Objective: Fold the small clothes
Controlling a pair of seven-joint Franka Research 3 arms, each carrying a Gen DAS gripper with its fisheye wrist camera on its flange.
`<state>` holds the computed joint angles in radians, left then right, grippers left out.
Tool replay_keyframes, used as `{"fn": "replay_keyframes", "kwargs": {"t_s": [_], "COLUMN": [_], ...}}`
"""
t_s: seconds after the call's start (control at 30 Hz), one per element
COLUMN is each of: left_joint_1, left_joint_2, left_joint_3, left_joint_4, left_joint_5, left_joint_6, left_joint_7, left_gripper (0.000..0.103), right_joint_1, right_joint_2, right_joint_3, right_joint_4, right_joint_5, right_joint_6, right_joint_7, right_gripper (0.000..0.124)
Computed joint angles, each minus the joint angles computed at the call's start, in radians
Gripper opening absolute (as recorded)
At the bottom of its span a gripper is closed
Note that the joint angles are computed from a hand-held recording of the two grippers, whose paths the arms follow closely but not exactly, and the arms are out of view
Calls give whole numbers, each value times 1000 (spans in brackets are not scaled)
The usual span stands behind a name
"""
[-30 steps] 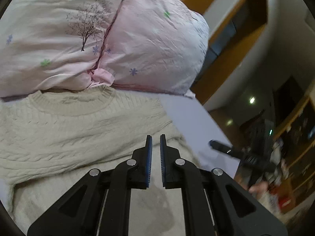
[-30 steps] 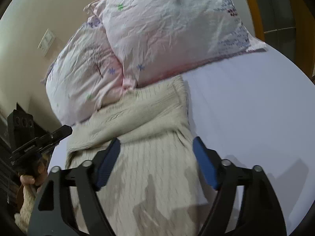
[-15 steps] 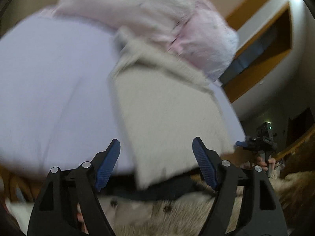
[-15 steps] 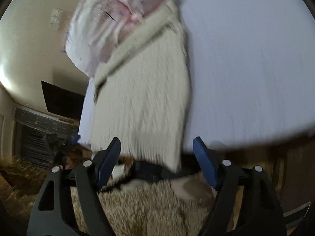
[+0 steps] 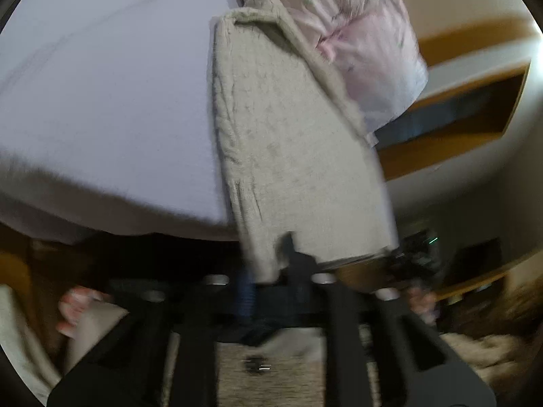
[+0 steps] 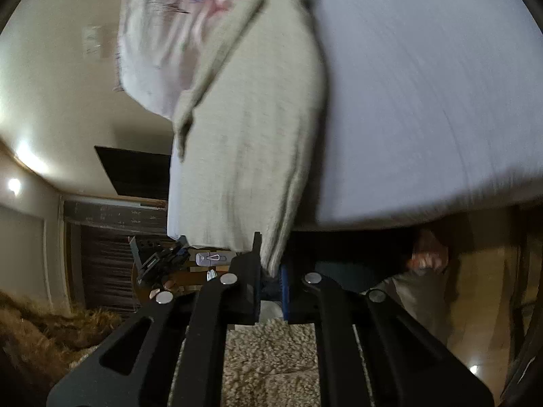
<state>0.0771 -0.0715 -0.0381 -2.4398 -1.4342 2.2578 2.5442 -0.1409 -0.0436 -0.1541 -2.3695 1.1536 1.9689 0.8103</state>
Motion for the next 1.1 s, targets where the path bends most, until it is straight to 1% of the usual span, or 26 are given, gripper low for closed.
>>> {"fn": "replay_keyframes", "kwargs": {"t_s": [0.03,0.17,0.2,0.3,0.37,0.4,0.47,0.5,0.53,0.57,0.6,0.63,0.67,0.7,0.73,0.77,0.8,0.83,0.87,0.9,0.93,0.97,1.0,1.03,1.07,1.1], "left_joint_1": [0,5,11,2,0,-1,-12,-31,-34,-46,-74,-115,-142,-165,-184,-192,-190,-176,-144,-118,-96,-70,-37,-28,-21,-9], "left_joint_2": [-9,-31,-26,8,56,105,206,268,336,403,482,547,601,674,721,754,764,768,767,750,736,716,677,648,616,589], "left_joint_3": [5,-16,-28,-35,-47,-54,-75,-81,-105,-110,-107,-69,-39,-9,19,38,43,33,1,-25,-46,-71,-108,-122,-127,-134], "left_joint_4": [-2,26,54,165,263,346,498,585,673,755,843,919,978,1060,1113,1150,1159,1160,1160,1134,1120,1095,1042,1006,960,919], "left_joint_5": [-20,-32,-33,-46,-112,-167,-198,-168,-106,-23,124,206,299,441,521,563,588,589,584,575,563,544,515,497,486,490], "left_joint_6": [-5,11,16,73,138,187,299,369,436,475,528,529,523,500,477,452,434,418,396,388,372,371,401,438,474,493], "left_joint_7": [3,29,39,66,109,129,130,91,51,-18,-153,-227,-326,-482,-579,-640,-678,-686,-682,-669,-661,-642,-602,-579,-562,-557], "left_gripper": [8,7,7,7,7,7,7,7,7,7,7,7,7,7,7,7,7,7,8,8,12,29,43,75,89,89], "right_joint_1": [4,20,26,53,73,83,95,99,94,89,93,109,127,145,175,195,202,212,220,210,225,219,190,148,107,74], "right_joint_2": [-16,-60,-65,-48,-6,21,129,195,254,316,383,464,541,608,683,737,776,807,822,824,805,778,745,720,701,688], "right_joint_3": [-1,-3,-2,6,22,31,54,70,88,105,120,125,115,100,61,30,9,-11,-25,-6,-15,10,70,139,204,257], "right_joint_4": [0,28,41,124,212,257,400,482,551,623,705,793,878,947,1022,1078,1120,1150,1164,1161,1122,1079,1033,1006,982,964], "right_joint_5": [6,60,82,188,287,336,452,494,513,512,483,411,322,228,106,15,-39,-90,-131,-172,-160,-143,-81,-26,32,75], "right_joint_6": [10,66,90,174,264,309,394,447,485,526,580,644,673,689,692,681,662,657,660,685,739,803,880,920,959,987], "right_joint_7": [-13,-105,-134,-231,-313,-353,-403,-410,-409,-396,-359,-252,-145,-16,153,281,368,448,508,547,546,518,419,318,216,135], "right_gripper": [8,7,7,6,6,6,6,6,6,6,5,5,5,4,4,6,11,14,35,64,75,81,83,85,88,90]}}
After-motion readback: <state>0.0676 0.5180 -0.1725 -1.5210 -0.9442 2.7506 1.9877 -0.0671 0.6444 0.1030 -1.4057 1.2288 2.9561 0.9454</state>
